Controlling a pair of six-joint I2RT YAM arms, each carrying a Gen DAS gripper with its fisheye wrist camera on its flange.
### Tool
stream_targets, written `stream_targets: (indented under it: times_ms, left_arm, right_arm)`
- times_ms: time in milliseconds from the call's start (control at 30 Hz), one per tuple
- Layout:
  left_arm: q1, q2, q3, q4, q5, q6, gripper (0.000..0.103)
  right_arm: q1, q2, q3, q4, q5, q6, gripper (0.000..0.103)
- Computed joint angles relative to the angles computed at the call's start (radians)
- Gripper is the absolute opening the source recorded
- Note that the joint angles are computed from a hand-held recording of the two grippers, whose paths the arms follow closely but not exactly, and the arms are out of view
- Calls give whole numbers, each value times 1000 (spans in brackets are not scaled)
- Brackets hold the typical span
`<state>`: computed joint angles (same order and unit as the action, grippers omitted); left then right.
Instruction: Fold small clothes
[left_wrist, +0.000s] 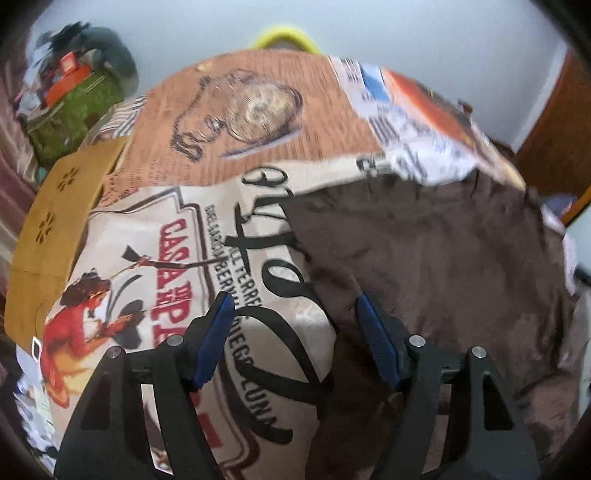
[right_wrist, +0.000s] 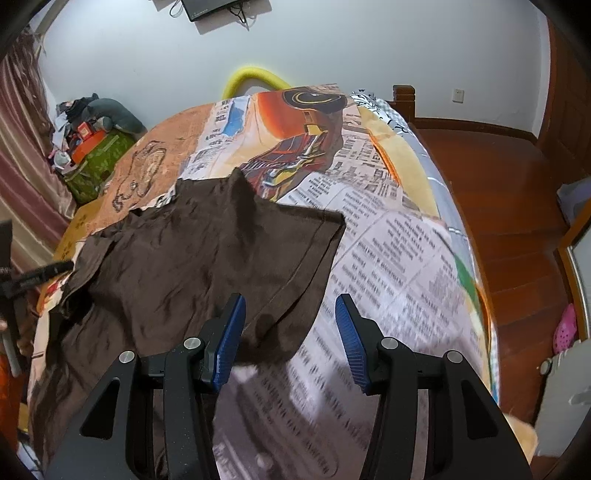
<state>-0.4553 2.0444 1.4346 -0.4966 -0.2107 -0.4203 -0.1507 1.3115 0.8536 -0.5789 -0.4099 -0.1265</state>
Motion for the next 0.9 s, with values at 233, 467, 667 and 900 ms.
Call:
stream_targets:
  times_ms: [233,467,667,900]
  left_arm:
    - [15,116,145,-48,-18,-12,69]
    - [24,164,183,-53,-24,-25,69]
    - [15,82,118,-41,-41,-33,68]
    - [-42,-66,-1,-33,-118,1,69]
  right_arm:
    - [14,147,97,55,24,0,47]
    - [34,230,133,85,32,-6,33]
    - [37,227,98,148,55,-10,6]
    - [42,137,102,87,56,-46,8]
